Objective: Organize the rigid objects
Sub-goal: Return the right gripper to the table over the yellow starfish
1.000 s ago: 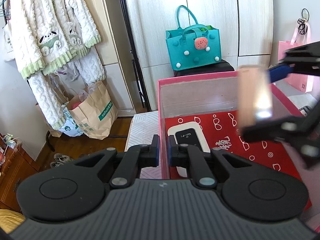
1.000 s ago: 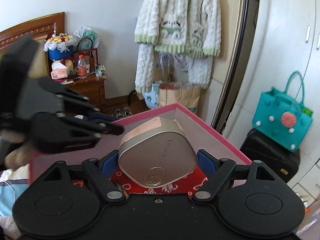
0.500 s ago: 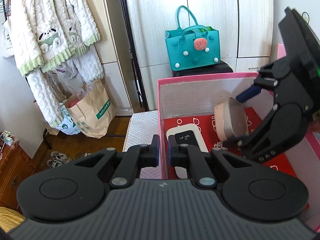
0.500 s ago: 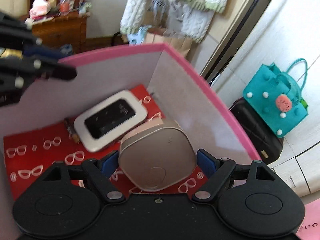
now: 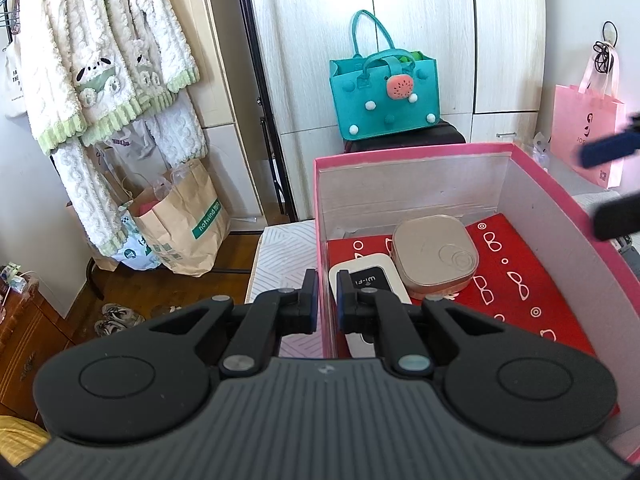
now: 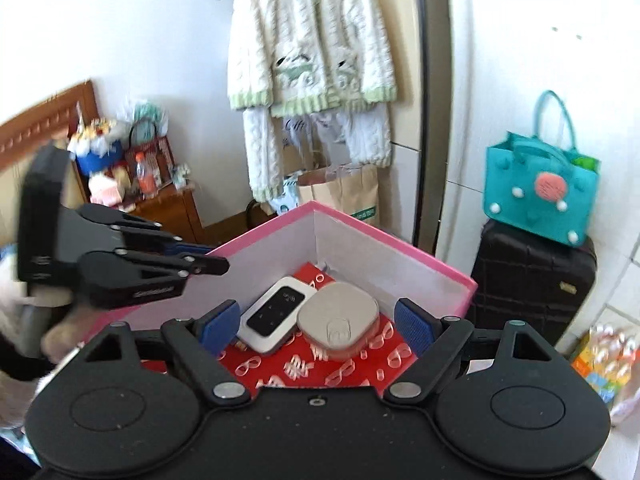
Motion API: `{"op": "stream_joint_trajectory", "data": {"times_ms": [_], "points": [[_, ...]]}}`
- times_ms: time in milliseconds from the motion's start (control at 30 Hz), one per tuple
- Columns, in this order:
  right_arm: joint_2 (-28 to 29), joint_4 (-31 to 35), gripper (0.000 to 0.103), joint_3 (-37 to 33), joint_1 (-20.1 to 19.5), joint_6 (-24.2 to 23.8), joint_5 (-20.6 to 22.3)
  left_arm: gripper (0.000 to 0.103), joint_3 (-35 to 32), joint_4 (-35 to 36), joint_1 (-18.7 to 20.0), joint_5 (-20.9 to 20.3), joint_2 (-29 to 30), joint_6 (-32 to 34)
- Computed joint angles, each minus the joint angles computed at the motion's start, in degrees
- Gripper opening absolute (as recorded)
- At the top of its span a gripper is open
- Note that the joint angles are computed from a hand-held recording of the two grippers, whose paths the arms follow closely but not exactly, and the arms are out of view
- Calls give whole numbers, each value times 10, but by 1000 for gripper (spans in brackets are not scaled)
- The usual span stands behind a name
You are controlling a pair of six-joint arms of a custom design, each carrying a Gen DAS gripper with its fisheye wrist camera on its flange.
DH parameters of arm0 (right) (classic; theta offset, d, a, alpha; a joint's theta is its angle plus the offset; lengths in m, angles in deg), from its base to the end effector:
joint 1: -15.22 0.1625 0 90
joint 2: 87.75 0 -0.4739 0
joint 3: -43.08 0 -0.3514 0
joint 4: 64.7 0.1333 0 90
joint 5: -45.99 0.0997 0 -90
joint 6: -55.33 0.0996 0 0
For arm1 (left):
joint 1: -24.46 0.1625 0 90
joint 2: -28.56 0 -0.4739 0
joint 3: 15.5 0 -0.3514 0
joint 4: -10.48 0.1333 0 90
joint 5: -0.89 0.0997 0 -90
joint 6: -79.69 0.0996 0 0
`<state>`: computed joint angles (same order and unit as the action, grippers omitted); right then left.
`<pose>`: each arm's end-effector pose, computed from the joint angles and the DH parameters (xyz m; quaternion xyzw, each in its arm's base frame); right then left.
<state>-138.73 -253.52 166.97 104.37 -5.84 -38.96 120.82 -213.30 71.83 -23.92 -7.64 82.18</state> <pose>0.1341 -0.5367 0.1491 0.4977 -0.8368 0.2141 0.0786 -0.1245 -0.4655 0.1169 0.1653 0.8045 -0.4061 0.4006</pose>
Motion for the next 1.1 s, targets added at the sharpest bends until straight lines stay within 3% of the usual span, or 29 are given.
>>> {"op": "stream_joint_trajectory", "data": {"times_ms": [333,500,567,700,800,933,1100], "points": [[-72,-128,87,134,-84,-13,52,8,-1,42,1,-1,-14,-28],[-31,-340,88,220,-158,-45,109,8,2,182,-3,1,-50,-94],[-21,-384,88,238,-175,-69,100,8,12,239,-8,-8,-71,-133],[-4,-405,88,249,-192,-57,64,8,35,308,-17,-31,-102,-192],[10,-395,86,249,-194,-38,31,7,56,304,-25,-35,-102,-222],[35,-415,73,271,-215,-37,38,5,78,274,-40,-15,-86,-245],[84,-495,54,301,-234,-64,37,5,93,260,-53,-4,-78,-254]]}}
